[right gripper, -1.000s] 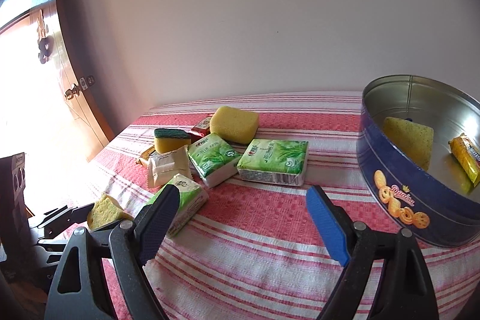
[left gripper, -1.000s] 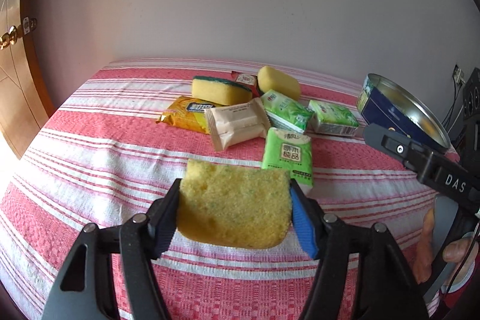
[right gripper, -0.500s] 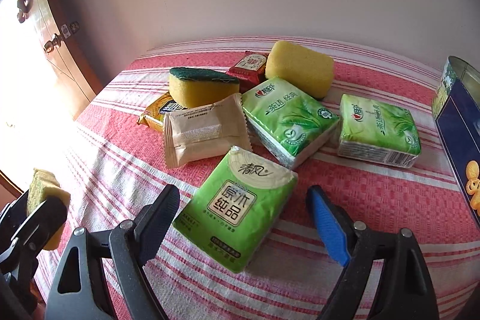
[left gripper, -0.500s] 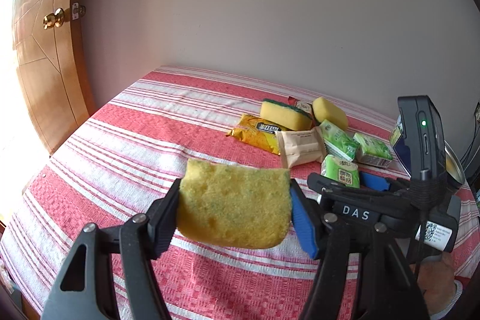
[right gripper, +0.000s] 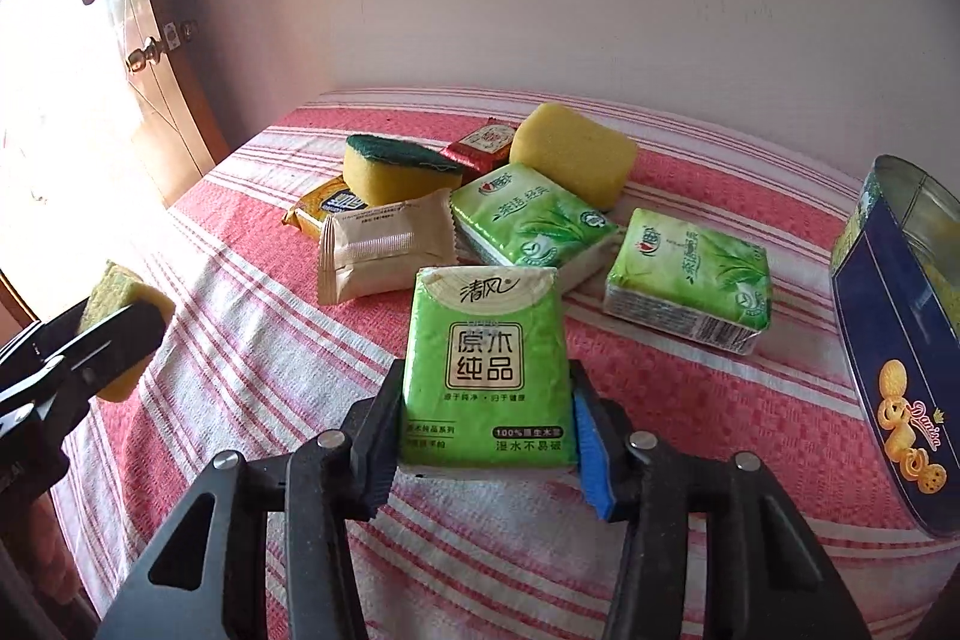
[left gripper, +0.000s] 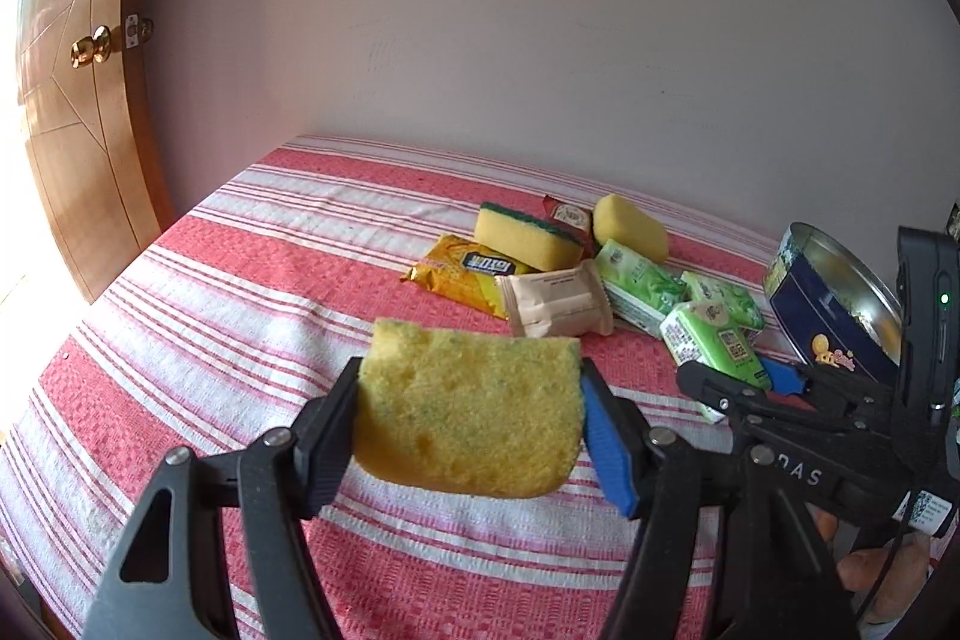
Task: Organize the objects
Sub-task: 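Lift the sponge with the left gripper while the right grasps a green tissue pack, then carry both items over the tin and open both grippers to drop them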
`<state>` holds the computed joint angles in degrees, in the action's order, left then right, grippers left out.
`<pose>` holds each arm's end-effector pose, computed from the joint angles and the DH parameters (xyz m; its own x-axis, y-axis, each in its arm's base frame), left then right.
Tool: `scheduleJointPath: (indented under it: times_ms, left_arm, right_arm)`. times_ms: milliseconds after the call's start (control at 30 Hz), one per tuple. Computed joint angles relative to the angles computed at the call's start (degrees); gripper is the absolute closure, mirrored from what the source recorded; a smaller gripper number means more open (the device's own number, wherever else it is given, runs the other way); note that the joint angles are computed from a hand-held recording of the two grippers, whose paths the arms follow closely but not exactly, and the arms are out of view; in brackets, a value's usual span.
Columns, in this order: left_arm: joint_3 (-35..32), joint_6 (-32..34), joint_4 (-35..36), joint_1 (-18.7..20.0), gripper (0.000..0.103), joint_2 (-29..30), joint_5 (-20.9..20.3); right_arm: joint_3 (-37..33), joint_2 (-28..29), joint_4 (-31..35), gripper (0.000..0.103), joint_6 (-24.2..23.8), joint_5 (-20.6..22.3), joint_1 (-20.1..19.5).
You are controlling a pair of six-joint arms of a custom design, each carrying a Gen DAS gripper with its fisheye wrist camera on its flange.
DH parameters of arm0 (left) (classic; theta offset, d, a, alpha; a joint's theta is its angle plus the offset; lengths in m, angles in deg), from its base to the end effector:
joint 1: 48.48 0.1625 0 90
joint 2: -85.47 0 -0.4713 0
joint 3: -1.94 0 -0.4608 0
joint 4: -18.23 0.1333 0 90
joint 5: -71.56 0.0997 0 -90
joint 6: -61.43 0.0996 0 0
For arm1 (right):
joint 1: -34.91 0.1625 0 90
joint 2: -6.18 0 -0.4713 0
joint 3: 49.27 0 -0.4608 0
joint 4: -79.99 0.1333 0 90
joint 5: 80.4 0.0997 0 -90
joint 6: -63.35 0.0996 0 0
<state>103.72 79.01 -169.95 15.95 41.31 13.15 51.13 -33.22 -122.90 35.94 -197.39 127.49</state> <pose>-0.1416 -0.7257 0.1021 -0.7736 0.2646 -0.5758 0.5891 0.6351 -0.4997 0.1204 -0.7143 0.0823 -0.7917 -0.0028 0.6109 -0.4419 0.6931 -0.5696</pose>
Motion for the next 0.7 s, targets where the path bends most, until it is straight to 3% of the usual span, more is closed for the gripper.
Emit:
scheduleJointPath:
  times_ms: [133, 300, 700]
  left_arm:
    - [-1.13, 0.69, -0.98, -1.54, 0.036, 2.14, -0.94]
    - [-3.12, 1.61, -1.81, -4.13, 0.036, 5.31, -2.25]
    - [-8.56, 2.63, -4.57, -9.84, 0.036, 13.23, -5.73]
  right_arm:
    - [5.29, -4.35, -7.42, 0.051, -1.65, 6.01, -1.84]
    - [8.07, -6.58, -18.31, 0.051, -5.77, 9.05, -3.12]
    - [9.84, -11.60, -26.46, 0.051, -6.58, 5.92, -6.64]
